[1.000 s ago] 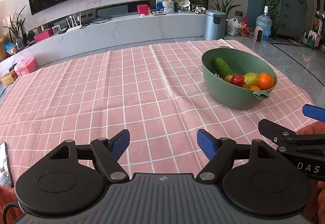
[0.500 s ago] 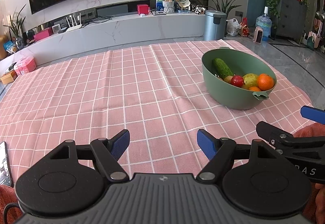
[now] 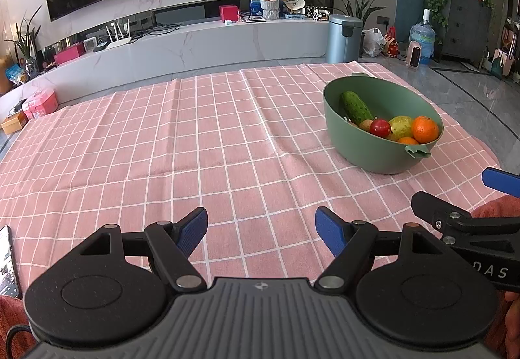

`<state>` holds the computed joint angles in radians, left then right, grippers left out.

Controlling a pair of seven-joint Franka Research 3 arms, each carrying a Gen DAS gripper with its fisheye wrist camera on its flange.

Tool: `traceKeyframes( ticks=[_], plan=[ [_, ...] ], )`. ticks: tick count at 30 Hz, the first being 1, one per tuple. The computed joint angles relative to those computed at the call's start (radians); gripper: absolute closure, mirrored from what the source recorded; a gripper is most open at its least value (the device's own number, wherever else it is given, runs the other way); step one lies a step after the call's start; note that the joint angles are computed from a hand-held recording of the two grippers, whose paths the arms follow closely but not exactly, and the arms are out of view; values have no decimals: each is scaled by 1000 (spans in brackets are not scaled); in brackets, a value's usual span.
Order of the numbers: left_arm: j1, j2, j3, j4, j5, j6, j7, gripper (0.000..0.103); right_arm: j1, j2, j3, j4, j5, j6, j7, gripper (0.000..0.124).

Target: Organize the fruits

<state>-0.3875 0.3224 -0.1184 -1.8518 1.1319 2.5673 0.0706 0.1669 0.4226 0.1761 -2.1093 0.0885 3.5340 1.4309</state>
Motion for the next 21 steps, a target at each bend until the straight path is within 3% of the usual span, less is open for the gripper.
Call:
traceKeyframes(
  ticks=[21],
  plan=[
    [1,-2,0,-8,-4,7,-3,15,0,1,-2,-1,-4,5,4,26]
  ],
)
